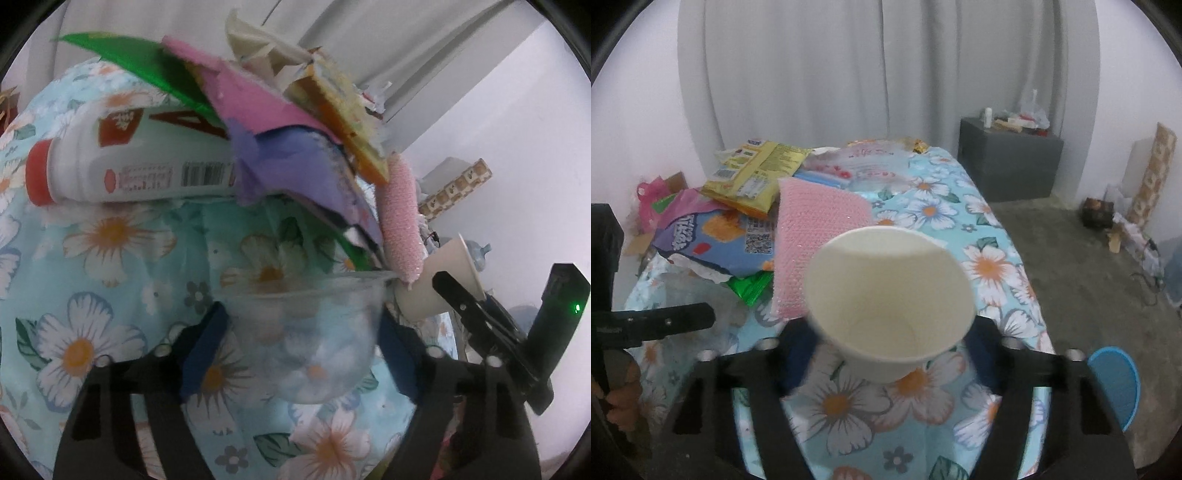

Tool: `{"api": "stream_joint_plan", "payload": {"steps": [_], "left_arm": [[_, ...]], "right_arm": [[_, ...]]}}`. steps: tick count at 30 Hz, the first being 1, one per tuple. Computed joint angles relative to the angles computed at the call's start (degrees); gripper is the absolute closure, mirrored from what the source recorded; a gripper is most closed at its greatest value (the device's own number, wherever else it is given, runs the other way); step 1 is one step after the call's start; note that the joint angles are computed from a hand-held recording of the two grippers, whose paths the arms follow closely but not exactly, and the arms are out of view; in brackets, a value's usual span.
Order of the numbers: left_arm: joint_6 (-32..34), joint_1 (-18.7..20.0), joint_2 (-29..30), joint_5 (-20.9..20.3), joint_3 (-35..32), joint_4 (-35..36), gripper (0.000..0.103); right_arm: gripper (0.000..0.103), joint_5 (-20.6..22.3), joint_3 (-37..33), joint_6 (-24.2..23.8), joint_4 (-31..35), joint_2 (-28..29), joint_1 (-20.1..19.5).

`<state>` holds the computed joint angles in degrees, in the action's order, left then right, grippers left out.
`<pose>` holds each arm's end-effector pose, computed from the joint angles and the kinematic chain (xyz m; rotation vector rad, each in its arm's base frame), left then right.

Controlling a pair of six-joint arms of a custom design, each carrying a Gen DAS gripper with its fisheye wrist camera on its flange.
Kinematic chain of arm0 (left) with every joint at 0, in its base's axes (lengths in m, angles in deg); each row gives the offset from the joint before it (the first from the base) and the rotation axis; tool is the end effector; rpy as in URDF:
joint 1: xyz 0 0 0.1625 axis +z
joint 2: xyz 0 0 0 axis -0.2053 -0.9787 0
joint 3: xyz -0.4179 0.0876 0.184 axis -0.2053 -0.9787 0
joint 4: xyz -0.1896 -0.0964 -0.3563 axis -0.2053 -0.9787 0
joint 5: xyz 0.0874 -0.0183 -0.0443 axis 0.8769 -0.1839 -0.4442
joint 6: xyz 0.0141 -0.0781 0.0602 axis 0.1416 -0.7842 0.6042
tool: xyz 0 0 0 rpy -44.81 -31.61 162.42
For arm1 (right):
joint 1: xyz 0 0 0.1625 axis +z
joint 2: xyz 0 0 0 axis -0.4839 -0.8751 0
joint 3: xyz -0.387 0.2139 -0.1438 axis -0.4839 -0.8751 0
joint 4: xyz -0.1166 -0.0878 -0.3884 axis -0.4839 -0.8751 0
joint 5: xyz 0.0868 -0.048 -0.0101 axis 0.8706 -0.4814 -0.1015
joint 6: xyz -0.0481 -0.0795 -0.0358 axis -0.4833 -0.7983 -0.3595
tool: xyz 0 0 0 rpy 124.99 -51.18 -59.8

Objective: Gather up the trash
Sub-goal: 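Grasp the clear plastic cup with the left tool while the right tool grasps the white paper cup, then carry both cups over the blue wastebasket and open both tools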

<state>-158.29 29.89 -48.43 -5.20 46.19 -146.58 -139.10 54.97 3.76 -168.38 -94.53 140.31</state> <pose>-0.3357 -0.3202 0.1728 -0.0403 2.6934 -0.9712 0.2752 -0.4652 0.3354 0.7920 -2.4286 0.7618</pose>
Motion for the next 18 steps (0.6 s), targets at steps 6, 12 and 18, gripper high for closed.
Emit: {"api": "stream_joint_plan", "payload": {"steps": [6,12,18], "left_arm": [[-1.7,-1.7,-0.6,0.2,-1.7,6.8,0.031],[-2.5,-5.6,-0.8,-1.8,-2.7,9.5,0.032],[12.9,-6.4,6.5,-0.7,-9.6,2.4,0.032]], "right_arm": [[0.042,2.6,1.6,2.1,0.7,-4.1,-0.5],[0.042,2.6,4.0,5.4,0.0,-10.3,-2.0],[0.042,2.5,5.1,9.9,-3.8,-17.2,-6.4]]}}
